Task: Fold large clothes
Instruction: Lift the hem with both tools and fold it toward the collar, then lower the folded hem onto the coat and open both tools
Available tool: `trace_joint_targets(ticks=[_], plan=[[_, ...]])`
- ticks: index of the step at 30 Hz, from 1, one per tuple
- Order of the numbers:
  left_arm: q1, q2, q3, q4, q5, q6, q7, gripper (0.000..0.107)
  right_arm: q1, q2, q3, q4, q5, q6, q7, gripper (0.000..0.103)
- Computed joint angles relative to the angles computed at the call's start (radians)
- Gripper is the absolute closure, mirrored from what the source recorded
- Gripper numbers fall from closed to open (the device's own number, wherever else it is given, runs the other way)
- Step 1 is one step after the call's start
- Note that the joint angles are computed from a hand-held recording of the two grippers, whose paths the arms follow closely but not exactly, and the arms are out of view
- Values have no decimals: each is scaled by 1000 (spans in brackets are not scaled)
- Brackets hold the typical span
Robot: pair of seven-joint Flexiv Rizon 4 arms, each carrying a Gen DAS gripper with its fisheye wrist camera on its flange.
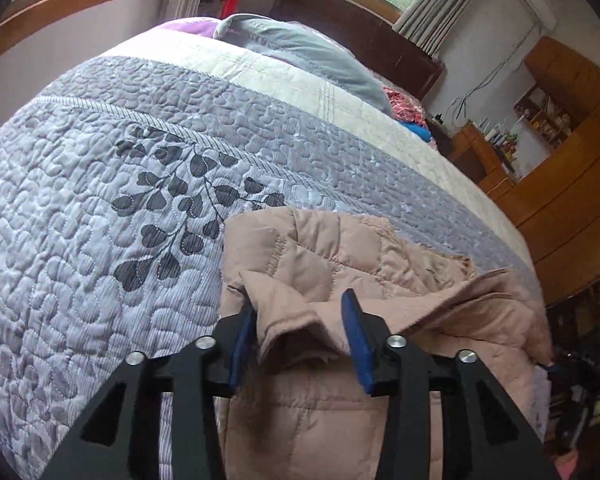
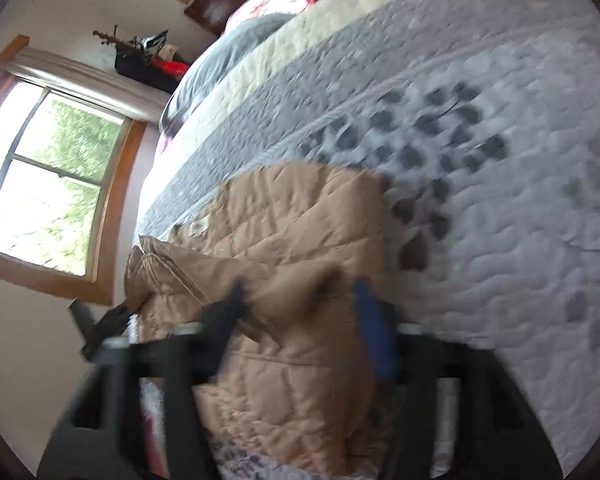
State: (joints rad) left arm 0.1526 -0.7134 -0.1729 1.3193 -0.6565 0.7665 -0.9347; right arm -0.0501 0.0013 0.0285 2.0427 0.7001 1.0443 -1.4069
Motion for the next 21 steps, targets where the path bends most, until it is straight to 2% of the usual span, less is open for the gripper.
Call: trace_joint_targets(ticks=[1,2,3,4,7,11,12,13,14,15,16,17,19,21], plan=[[14,16,-7,19,-21,5,9,54,-1,18,5,21,-9,32,-10,31],[23,29,-10,36,-34,16,23,52,-4,35,-1,26,34,23,-60,36],[30,46,-9,60,-42,31,44,51,-7,61,-14,29,118,-10,-135,38],[36,66,-6,89,-45,42,72,51,-5,83,-19,41,149,-26,-169,39],[48,122,1,189,-55,48,165,51,24,134,10,119,75,16,-149,39],[51,183,0,323,-117,66,283,51,90,144,10,165,75,30,-158,39],[48,195,-1,350,-142,72,305,51,103,137,19,174,53,41,-146,41],[39,206,2,378,-164,99,323,52,113,130,30,185,19,56,-125,48],[27,220,2,411,-191,145,348,54,120,128,35,196,-5,66,-113,60],[16,234,-3,443,-224,200,384,57,129,117,45,203,-43,81,-84,67],[7,246,-5,467,-250,242,414,71,132,109,55,214,-89,101,-39,80],[0,257,-11,487,-277,273,445,84,134,103,64,226,-135,125,4,88],[-9,274,-20,507,-335,306,482,93,145,103,59,226,-160,141,23,94],[-27,282,-27,503,-383,353,518,96,142,107,59,218,-245,136,81,95]])
